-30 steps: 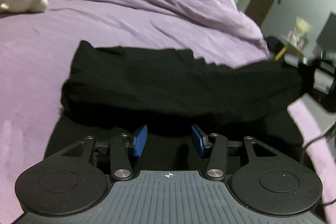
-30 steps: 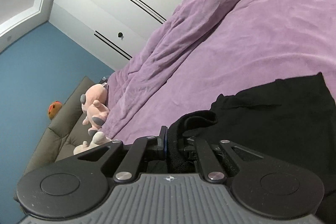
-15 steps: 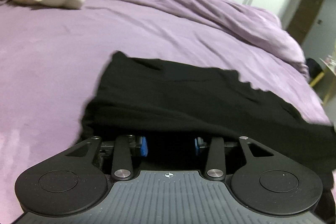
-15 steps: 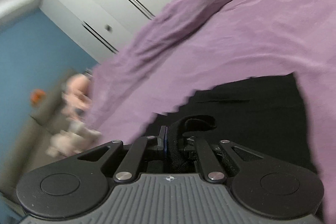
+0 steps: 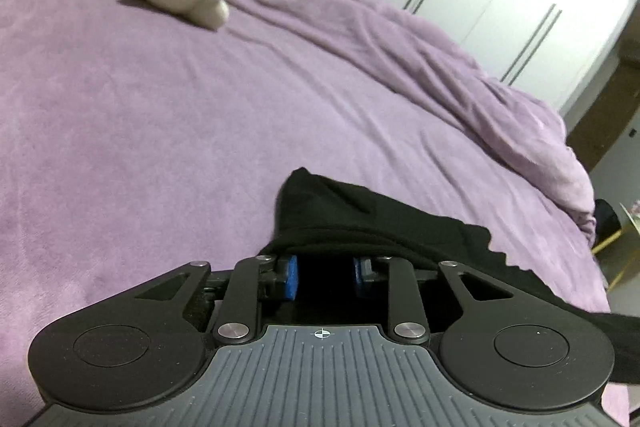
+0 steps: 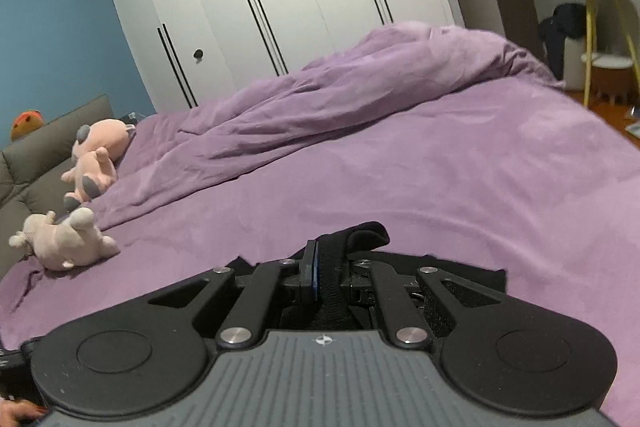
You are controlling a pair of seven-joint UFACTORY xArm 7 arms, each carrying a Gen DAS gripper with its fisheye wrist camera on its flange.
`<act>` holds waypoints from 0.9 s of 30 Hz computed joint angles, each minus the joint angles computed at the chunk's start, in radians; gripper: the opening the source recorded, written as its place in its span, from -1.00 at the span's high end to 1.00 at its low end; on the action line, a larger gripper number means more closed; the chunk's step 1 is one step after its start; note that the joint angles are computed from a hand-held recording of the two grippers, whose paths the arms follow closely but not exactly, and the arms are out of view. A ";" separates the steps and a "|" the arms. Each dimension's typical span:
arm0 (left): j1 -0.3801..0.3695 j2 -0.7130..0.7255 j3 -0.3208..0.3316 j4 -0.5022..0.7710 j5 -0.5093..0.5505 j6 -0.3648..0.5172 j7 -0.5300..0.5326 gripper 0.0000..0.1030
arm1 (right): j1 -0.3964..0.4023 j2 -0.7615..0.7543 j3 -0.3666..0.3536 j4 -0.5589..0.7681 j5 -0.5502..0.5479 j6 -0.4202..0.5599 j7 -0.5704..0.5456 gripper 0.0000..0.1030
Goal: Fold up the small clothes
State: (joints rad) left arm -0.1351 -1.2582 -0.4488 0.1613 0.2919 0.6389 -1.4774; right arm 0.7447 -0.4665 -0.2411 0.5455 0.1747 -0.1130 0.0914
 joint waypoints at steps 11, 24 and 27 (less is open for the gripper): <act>-0.206 -0.021 0.069 0.054 -0.048 0.218 0.298 0.03 | 0.089 -0.084 -0.215 -0.065 0.330 0.259 -0.193 0.42; -0.126 0.020 0.060 0.113 -0.049 0.236 0.411 -0.04 | -0.159 -0.076 0.122 -0.101 0.266 0.168 -0.221 0.87; -0.125 0.096 0.095 0.109 -0.074 0.216 0.449 -0.03 | -0.370 -0.034 0.284 -0.071 0.126 0.287 -0.085 0.83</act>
State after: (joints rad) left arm -0.2600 -1.1620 -0.3537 0.2701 0.2181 0.8547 -1.0284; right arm 0.3750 -0.5001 0.0433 0.4749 0.3011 0.1745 0.0064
